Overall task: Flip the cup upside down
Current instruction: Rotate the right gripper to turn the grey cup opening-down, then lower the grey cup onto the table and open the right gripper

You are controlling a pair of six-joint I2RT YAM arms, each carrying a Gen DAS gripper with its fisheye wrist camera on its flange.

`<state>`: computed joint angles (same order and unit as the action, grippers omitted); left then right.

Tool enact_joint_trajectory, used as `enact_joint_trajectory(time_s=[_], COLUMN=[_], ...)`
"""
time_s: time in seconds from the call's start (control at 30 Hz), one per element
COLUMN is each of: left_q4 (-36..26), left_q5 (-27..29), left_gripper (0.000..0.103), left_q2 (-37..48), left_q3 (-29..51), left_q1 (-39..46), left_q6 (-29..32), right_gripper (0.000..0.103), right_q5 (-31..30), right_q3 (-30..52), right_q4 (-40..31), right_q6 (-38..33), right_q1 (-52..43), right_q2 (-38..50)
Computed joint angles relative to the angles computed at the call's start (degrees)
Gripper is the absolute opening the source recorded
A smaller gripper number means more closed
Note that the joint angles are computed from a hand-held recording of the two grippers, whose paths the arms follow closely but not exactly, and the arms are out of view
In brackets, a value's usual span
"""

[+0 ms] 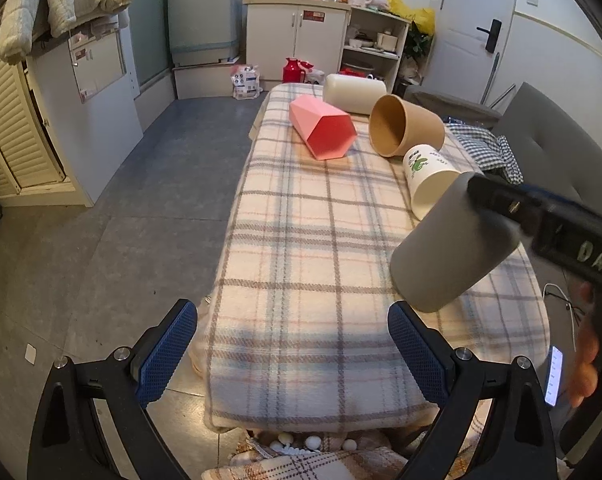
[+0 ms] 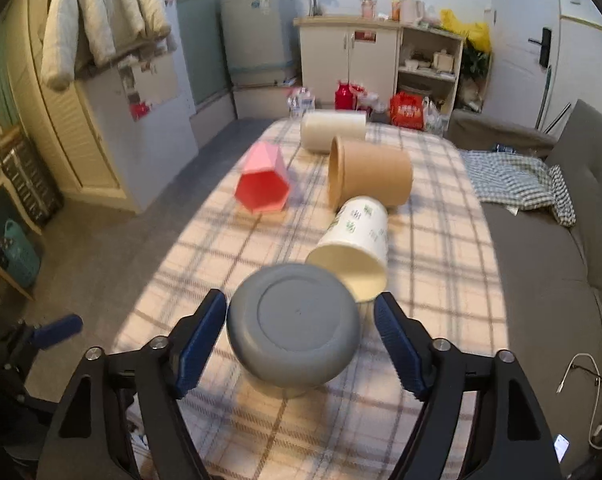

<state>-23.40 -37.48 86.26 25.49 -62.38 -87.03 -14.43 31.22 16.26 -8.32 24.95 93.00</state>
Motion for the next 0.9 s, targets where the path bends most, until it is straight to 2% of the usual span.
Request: enact_joint_trajectory(time_s=[0.27,0.6,0.7,0.8,0.9], left_q4=[-8.44,-19.08,-22.11,-27.30,-30.30], left_q5=[-3.34,-10.08,-12.99,-16.56,-18.98], left_gripper=[0.099,0.099,0.099,0.099,0.099], left_q2=[2.02,5.46,6.58,9.11,10.72], left_q3=[7.70,18.36,20.70,23.40,24.51], left_q1=[-3.58,-7.94,-9.74,-12.40,-14.42], left_q6=[-1.44,-3.76,-6.29,-11.53,-15.85], right_gripper=[0.078,0.078,0.078,0.078,0.083], right_q5=[-5.99,-16.92,-19.72,-21.32,-21.66], right_q3=[-3.75,-8.86,-10.75,-13.05,-15.49], right_q4=[-2.34,-6.35,-6.42,-5.37,-3.51], right_q6=[-0.97,-3.86,-4.09,-4.59,-5.05], right_q1=[-6.38,-21.97,-25.93,-28.46,-29.69], right_q2=[-11.45,-23.07,-24.83,-25.90,-25.88])
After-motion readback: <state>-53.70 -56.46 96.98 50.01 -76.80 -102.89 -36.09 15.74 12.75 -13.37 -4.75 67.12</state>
